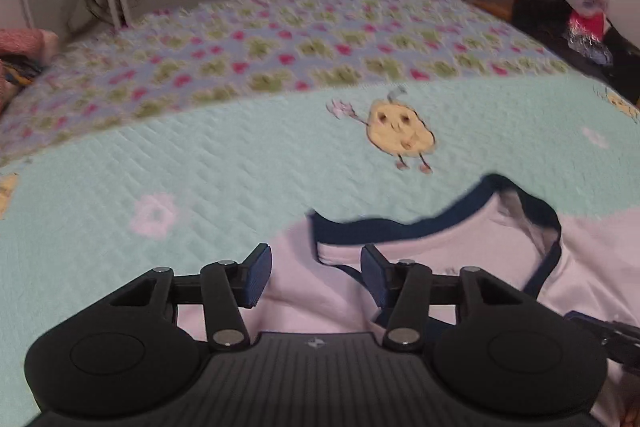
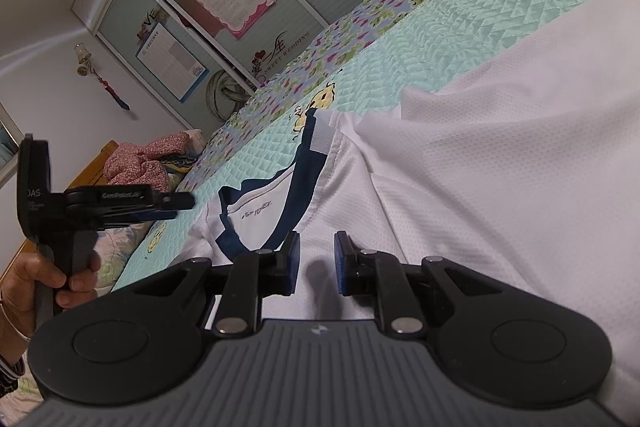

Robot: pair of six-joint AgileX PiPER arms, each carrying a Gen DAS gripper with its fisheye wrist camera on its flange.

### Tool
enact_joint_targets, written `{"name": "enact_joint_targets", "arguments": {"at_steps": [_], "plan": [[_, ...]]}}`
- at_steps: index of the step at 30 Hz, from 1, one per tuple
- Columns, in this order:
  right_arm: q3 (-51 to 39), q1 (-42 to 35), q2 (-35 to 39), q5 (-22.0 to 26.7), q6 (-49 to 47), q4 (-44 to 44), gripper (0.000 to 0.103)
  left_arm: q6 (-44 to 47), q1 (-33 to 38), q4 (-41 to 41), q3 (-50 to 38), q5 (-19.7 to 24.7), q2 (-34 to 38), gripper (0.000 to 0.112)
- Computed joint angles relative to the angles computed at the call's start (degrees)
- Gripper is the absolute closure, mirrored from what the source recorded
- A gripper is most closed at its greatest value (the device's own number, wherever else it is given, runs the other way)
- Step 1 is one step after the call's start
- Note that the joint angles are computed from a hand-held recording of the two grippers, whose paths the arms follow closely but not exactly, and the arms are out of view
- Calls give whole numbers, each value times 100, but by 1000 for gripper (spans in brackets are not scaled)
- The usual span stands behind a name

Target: Fold clothes

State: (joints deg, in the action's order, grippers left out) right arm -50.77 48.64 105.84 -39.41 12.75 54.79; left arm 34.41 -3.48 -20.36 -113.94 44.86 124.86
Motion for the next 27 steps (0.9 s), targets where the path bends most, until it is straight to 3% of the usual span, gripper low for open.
{"name": "enact_joint_targets", "arguments": {"at_steps": [2, 3, 6, 9, 12, 15, 18, 21, 25, 27], "plan": [[35, 0, -5, -30, 79, -60, 85, -642, -75, 745, -500, 104, 560, 58], [53, -2, -5, -50, 131, -101, 85, -1079, -58, 958, -862, 231, 751, 52], [97, 2, -8, -101, 242, -179, 85, -1609, 124, 941, -1924, 617, 1314, 51], [124, 5, -7, -131, 309, -224, 85, -1343, 199, 645, -2142, 857, 1324, 54], [126, 15, -14, -133, 309, -208, 85, -767, 414, -461, -1132, 825, 640, 55], [131, 12, -27, -118, 321, -216, 85, 13, 413, -1160, 507, 347, -222, 50], [98, -17, -63, -17, 263, -171, 85, -180, -46, -163, 1850, -777, -647, 45], [-47, -69, -133, 266, -75, 126, 85, -725, -321, 482, 2424, -1261, -1070, 47], [-640, -365, -504, 1372, -2262, 1978, 82, -425, -27, -372, 3235, -930, -1933, 47], [-705, -429, -831, 998, -3408, 2667, 81, 77, 214, -702, 3912, -809, -2438, 46]]}}
